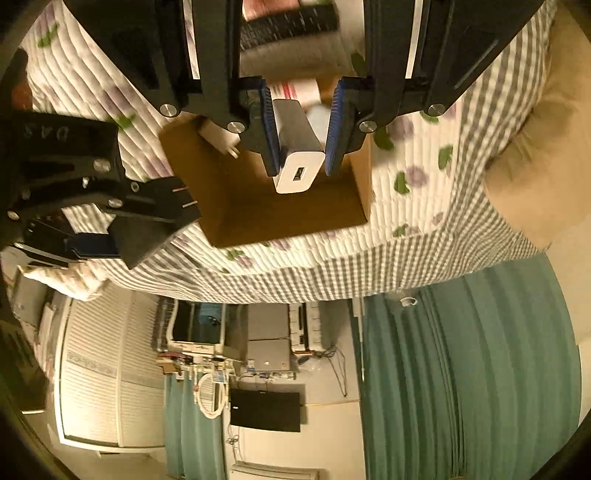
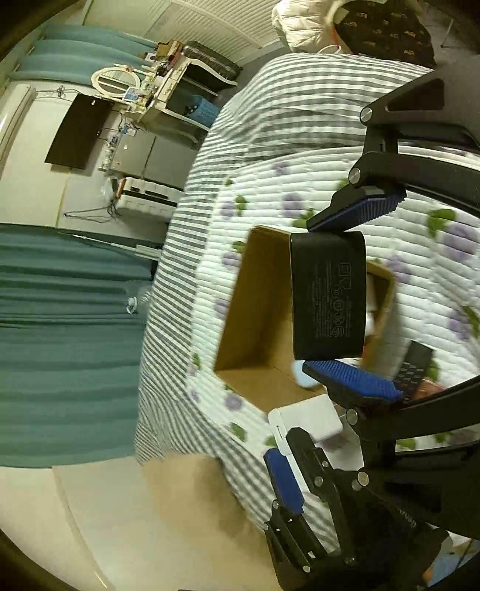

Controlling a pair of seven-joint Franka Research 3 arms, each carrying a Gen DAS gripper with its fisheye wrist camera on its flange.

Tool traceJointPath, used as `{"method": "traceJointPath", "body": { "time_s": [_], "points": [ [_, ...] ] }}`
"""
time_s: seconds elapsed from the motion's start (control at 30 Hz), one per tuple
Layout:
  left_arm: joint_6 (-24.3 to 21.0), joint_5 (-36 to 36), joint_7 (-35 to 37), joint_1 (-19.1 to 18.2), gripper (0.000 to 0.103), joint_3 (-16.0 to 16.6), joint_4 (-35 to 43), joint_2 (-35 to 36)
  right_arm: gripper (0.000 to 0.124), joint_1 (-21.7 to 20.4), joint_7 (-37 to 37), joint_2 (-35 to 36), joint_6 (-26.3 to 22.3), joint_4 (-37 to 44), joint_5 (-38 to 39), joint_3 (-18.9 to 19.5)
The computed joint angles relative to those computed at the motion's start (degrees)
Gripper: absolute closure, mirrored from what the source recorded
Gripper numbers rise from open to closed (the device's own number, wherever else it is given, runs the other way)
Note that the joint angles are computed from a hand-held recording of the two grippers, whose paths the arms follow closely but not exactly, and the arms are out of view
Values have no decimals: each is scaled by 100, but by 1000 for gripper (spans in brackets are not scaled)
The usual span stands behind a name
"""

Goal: Organize rigid objects
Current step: 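Carry both items into the box and open both grippers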

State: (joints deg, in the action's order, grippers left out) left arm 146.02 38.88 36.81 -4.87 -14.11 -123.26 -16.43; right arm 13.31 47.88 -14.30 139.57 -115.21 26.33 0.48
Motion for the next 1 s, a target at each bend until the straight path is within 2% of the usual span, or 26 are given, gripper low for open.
{"method": "traceJointPath", "body": {
  "time_s": [0.1, 0.2, 0.43, 0.6, 0.7, 0.8, 0.9, 1.0],
  "points": [
    [28, -78, 101, 60, 78, 108, 335, 404, 56, 8, 177, 351, 112, 270, -83, 78],
    [-132, 36, 134, 90, 78, 156, 708, 853, 56, 20, 329, 789, 80, 597, -148, 123],
    [-199, -163, 403, -4, 78, 427, 1227, 1735, 56, 3, 733, 1721, 49, 1213, -472, 210],
    [-159, -254, 480, -74, 78, 554, 1383, 2053, 56, -19, 782, 2074, 31, 1429, -504, 244],
    [44, -360, 504, -72, 78, 604, 1332, 2067, 56, -48, 615, 2135, 221, 1420, -248, 295],
    [62, -249, 473, -97, 71, 621, 1323, 2018, 56, -91, 646, 2236, 124, 1573, -14, 300],
    [13, -103, 359, -121, 46, 610, 1247, 1862, 56, -137, 501, 2039, 341, 1459, 313, 320],
    [42, -86, 354, -116, 46, 565, 1029, 1562, 56, -149, 438, 1782, 313, 1388, 371, 283]
  ]
}}
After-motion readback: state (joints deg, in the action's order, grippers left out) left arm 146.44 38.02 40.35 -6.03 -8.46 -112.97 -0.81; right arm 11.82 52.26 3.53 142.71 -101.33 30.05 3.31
